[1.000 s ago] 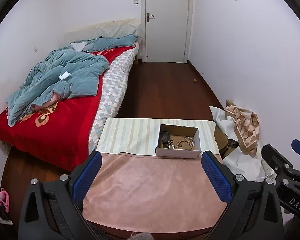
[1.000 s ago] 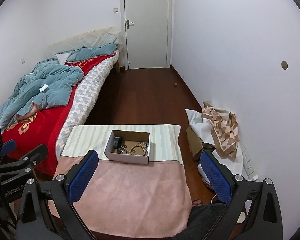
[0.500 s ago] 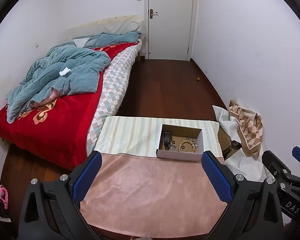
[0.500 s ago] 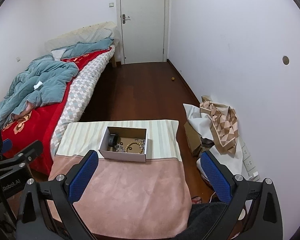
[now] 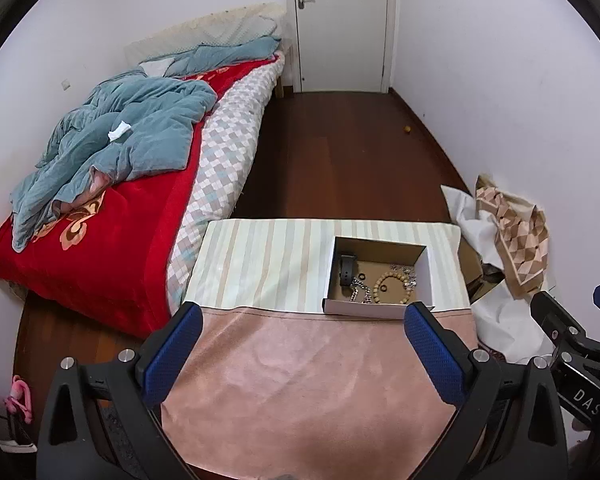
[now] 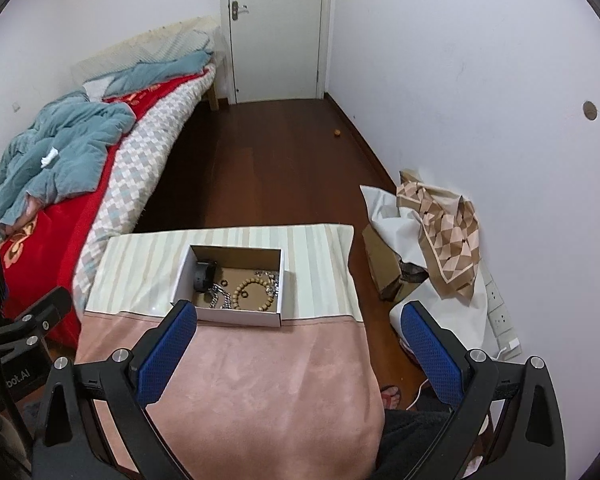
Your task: Organize jewelry
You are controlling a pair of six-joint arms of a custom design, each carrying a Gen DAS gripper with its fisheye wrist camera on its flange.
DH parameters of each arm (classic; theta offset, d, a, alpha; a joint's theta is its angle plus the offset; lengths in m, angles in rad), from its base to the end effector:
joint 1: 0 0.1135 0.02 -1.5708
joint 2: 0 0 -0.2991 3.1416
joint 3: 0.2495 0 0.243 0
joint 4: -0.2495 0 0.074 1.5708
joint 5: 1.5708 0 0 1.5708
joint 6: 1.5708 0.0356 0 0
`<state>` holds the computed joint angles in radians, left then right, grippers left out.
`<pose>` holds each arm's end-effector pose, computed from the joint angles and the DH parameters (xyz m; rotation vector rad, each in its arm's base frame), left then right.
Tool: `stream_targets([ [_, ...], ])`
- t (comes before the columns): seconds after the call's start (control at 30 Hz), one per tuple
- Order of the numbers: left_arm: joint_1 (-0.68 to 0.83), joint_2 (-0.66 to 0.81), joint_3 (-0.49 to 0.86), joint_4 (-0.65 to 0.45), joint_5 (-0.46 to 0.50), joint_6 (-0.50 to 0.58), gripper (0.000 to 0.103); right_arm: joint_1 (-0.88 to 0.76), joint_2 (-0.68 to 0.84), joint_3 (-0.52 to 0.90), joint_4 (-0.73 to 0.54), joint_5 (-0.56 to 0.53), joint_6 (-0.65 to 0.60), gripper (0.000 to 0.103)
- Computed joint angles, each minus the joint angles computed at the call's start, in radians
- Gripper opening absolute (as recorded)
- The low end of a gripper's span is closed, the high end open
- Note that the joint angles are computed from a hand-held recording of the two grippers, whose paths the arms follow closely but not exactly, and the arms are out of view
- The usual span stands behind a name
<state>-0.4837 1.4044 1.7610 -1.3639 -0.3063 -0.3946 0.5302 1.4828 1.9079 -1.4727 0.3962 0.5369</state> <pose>0.2067 -0.0965 0.4556 -0.0002 2.5087 0.0417 0.2113 0.1079 0.4707 0.1425 2.4949 -0.0915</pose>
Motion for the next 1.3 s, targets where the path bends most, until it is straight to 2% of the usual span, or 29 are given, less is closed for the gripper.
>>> stream_targets([
  [0.33, 0.032, 0.053, -0.023, 0.036, 0.023, 0.022, 0.103, -0.056, 0.025, -0.076, 0.055, -0.047, -0.036, 0.103],
  [1.3, 0.041, 0.060, -0.055, 0.061, 0.060, 0.019, 0.103, -0.089, 0.034, -0.061, 0.041, -0.071, -0.073, 0.103],
])
